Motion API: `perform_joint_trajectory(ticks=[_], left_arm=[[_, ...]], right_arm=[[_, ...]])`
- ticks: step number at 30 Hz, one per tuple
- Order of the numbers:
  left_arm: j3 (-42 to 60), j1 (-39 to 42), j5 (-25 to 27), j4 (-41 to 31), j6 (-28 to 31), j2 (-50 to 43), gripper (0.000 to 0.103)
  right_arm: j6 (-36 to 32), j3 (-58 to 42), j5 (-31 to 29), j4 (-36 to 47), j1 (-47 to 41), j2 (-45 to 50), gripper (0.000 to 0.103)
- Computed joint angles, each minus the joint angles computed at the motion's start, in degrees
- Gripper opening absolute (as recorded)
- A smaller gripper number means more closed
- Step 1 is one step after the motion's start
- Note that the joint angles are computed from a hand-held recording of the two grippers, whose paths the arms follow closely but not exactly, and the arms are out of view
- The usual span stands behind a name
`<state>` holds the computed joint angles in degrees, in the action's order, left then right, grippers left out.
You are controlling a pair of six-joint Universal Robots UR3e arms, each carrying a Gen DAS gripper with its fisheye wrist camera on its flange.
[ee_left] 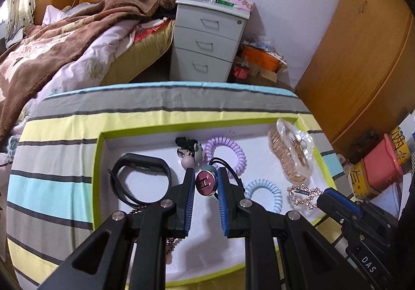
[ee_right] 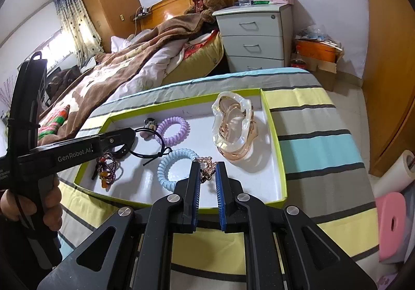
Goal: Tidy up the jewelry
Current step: 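Carry both keychains into the green box with both tools, then open both grippers to release the keychains inside the box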
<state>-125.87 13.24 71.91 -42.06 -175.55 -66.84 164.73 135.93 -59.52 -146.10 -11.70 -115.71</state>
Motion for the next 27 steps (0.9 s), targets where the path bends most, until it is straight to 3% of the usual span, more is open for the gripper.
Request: perform_joint_trajectory(ticks=[21,27], left_arm=[[0.31,-2.16,2.97,1.23,-1.86,-3.64,0.018],[0.47,-2.21,3.18,1.06,-2.06,-3.87,0.026]], right_arm=[[-0.92,-1.33,-1.05,-0.01,1.35,4.38,0.012],[-1.28,-1.83,-0.45,0.75,0.81,4.62,0.012]])
